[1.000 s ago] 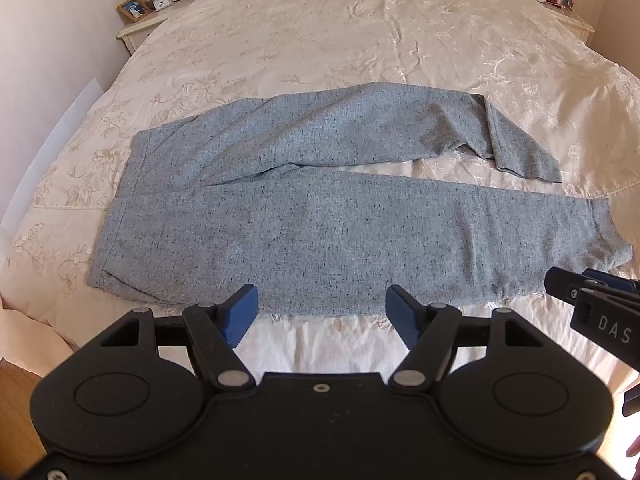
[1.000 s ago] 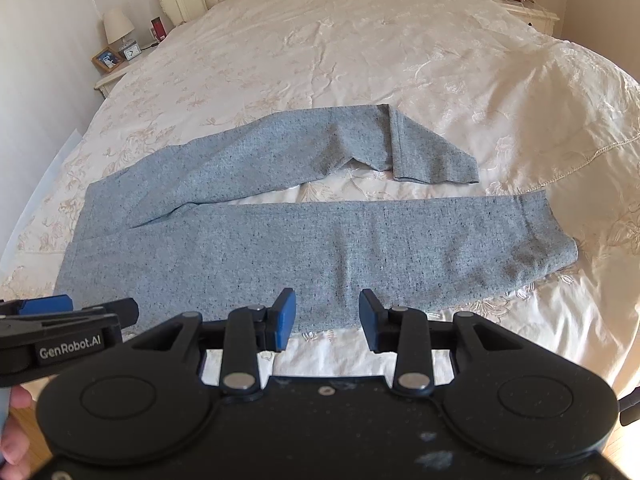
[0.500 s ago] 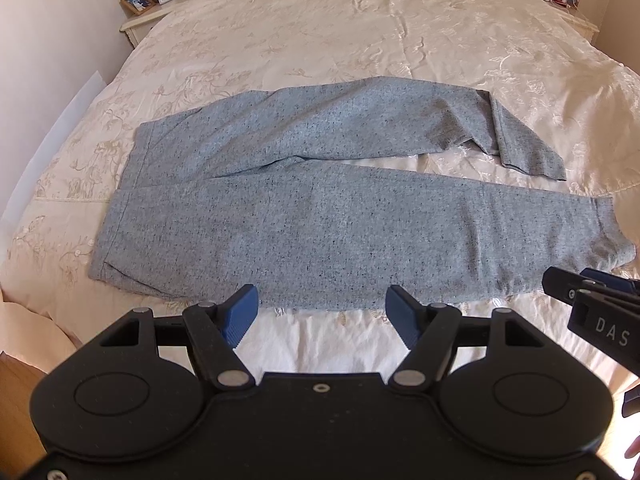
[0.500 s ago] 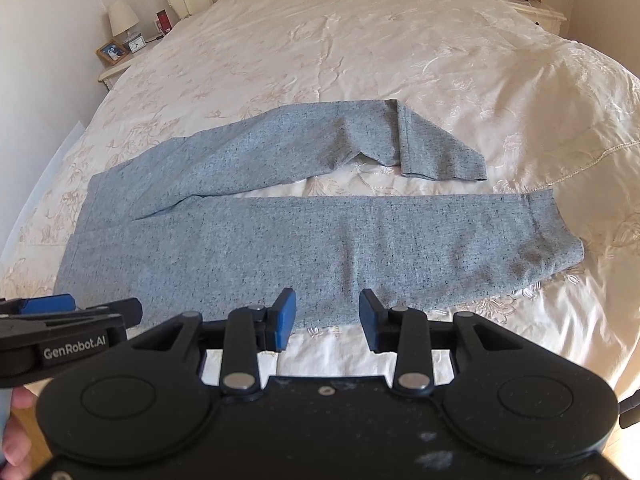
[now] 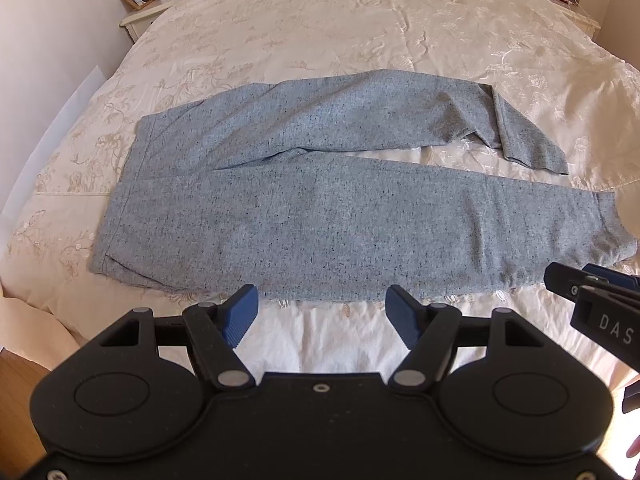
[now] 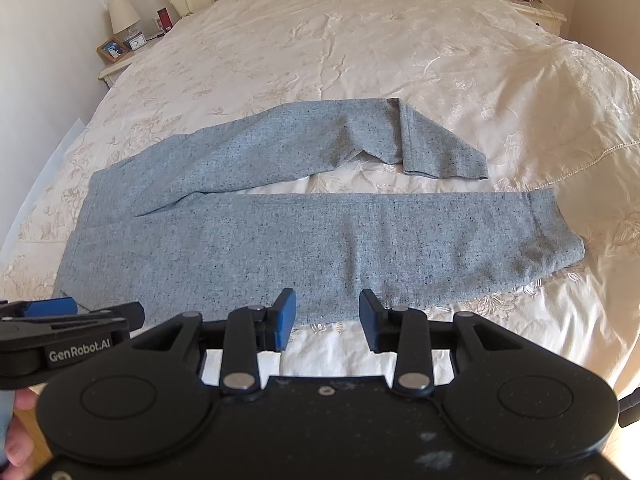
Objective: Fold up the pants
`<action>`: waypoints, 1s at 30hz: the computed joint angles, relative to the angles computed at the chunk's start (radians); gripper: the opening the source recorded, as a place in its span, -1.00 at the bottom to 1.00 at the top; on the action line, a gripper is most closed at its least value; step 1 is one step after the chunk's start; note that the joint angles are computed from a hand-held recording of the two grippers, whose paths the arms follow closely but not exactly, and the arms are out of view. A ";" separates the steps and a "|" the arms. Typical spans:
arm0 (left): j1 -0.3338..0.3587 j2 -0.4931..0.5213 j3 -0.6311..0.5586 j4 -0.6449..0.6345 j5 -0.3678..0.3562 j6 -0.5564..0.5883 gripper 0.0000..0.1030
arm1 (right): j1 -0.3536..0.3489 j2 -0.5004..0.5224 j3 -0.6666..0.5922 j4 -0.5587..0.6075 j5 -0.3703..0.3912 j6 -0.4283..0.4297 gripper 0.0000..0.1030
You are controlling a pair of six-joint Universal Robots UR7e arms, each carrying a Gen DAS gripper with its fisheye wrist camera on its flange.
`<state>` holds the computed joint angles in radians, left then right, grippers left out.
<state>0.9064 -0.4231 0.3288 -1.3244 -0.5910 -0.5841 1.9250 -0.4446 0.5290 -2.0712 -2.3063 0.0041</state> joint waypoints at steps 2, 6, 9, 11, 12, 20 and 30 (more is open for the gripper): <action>-0.001 -0.002 0.002 0.005 -0.001 -0.005 0.41 | 0.001 -0.001 0.003 -0.001 0.000 0.000 -0.27; -0.001 -0.003 0.002 0.011 -0.005 -0.011 0.41 | 0.002 -0.008 0.018 -0.008 0.003 -0.002 -0.27; -0.001 -0.006 0.008 0.009 -0.004 -0.012 0.41 | 0.003 -0.014 0.031 -0.011 0.004 -0.002 -0.27; -0.001 -0.006 0.008 0.010 -0.004 -0.013 0.41 | 0.004 -0.015 0.033 -0.013 0.005 -0.003 -0.27; -0.001 -0.007 0.009 0.009 -0.004 -0.012 0.41 | 0.003 -0.015 0.033 -0.013 0.007 -0.006 -0.27; -0.001 -0.015 0.015 0.039 -0.018 -0.033 0.41 | 0.004 -0.017 0.035 0.007 0.006 -0.001 -0.27; 0.016 -0.017 0.007 0.109 0.031 -0.114 0.41 | 0.014 0.098 -0.156 0.262 -0.129 0.055 -0.27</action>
